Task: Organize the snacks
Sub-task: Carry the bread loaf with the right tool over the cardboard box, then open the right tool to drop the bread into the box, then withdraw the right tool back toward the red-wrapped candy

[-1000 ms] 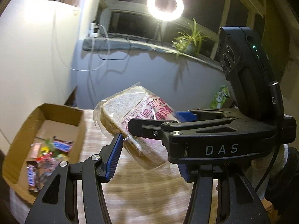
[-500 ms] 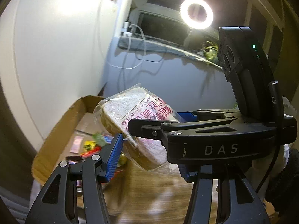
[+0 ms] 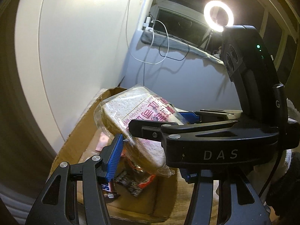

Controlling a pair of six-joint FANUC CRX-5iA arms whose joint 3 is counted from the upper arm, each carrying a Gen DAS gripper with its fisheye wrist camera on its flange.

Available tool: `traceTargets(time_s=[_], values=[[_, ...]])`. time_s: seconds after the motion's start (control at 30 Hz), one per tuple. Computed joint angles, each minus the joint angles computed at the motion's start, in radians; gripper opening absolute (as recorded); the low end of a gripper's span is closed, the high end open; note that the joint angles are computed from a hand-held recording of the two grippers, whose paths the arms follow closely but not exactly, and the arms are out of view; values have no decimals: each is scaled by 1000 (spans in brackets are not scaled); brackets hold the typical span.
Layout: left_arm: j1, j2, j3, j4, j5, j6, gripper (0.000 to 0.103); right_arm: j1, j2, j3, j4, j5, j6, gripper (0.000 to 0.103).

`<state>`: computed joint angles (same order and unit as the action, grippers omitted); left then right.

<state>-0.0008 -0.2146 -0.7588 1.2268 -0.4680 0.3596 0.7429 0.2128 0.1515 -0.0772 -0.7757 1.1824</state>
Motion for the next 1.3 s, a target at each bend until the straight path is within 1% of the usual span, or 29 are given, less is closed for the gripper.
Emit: traceTargets(time_s=[0.17,0.37,0.4,0.43,0.5,0.6,0.67,0.73,0.77,0.87,0.97,1.17,1.3], values=[[-10,6,1,-12,43,9,53,12,26,16,37,-10,-16,71],[-9,14,6,-36,70,25,53,25,34,9,79,8,-50,71],[-7,13,6,-38,72,25,53,27,33,7,89,9,-56,73],[-6,10,3,-37,72,23,53,30,31,3,101,11,-65,78],[-3,8,3,-37,72,24,53,36,31,-2,126,18,-80,82],[3,7,2,-46,69,31,53,41,32,-3,146,18,-91,83],[8,4,1,-55,67,36,53,46,32,-8,168,18,-105,86],[12,5,8,-79,68,57,58,44,37,-6,178,19,-110,90],[12,3,7,-82,70,59,64,44,40,-5,186,19,-117,91],[15,-7,2,-86,68,60,66,52,37,-13,215,11,-145,93],[16,-12,2,-103,68,75,76,58,25,-32,242,20,-171,94],[24,-21,3,-148,62,106,76,68,2,-62,283,22,-208,95],[31,-35,-4,-173,65,124,76,70,-16,-81,288,29,-224,95]])
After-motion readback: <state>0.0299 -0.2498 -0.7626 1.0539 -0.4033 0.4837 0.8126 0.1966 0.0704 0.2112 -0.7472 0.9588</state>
